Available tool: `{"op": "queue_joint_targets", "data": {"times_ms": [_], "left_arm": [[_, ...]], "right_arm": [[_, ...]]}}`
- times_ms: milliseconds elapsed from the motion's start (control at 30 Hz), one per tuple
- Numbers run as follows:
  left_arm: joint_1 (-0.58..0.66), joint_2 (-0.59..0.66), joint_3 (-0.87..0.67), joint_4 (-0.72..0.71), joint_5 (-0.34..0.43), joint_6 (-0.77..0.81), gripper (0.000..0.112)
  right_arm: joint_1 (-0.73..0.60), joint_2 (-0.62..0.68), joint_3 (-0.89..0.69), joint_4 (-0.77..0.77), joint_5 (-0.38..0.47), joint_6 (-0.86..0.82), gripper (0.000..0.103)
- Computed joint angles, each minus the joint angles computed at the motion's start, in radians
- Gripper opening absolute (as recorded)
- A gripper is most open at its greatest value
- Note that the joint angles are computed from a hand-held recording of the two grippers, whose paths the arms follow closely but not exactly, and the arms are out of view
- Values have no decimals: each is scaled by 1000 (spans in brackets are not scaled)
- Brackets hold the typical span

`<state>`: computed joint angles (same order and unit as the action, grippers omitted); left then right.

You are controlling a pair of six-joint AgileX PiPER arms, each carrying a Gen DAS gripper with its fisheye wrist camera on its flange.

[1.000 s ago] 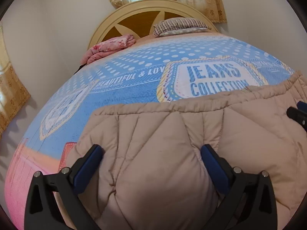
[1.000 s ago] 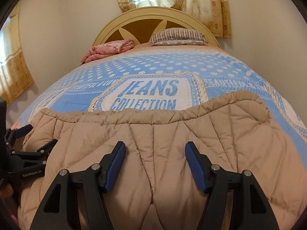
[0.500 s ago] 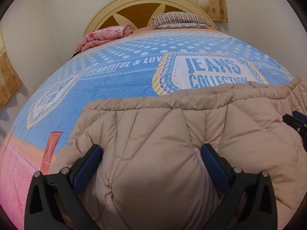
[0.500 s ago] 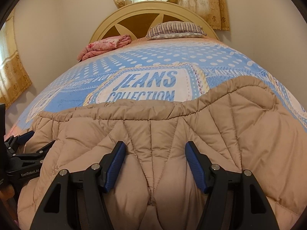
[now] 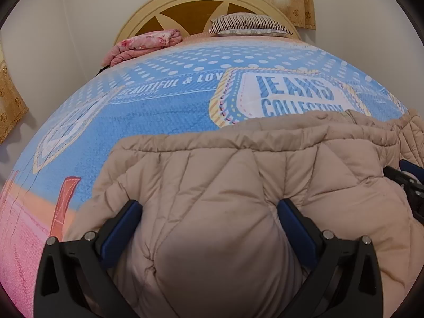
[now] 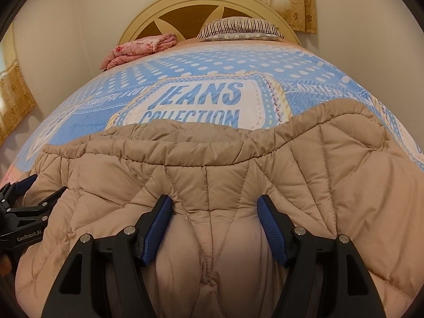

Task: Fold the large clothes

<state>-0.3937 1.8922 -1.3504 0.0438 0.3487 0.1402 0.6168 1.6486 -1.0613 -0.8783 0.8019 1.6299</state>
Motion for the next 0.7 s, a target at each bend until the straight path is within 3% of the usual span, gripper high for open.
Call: {"op": "queue_joint_targets", "data": {"times_ms": [700], "left_arm": [[-6,14,-17,34,19,-31,103]], "right_arm": [[-11,35,-48,54,29,-69,69]]}}
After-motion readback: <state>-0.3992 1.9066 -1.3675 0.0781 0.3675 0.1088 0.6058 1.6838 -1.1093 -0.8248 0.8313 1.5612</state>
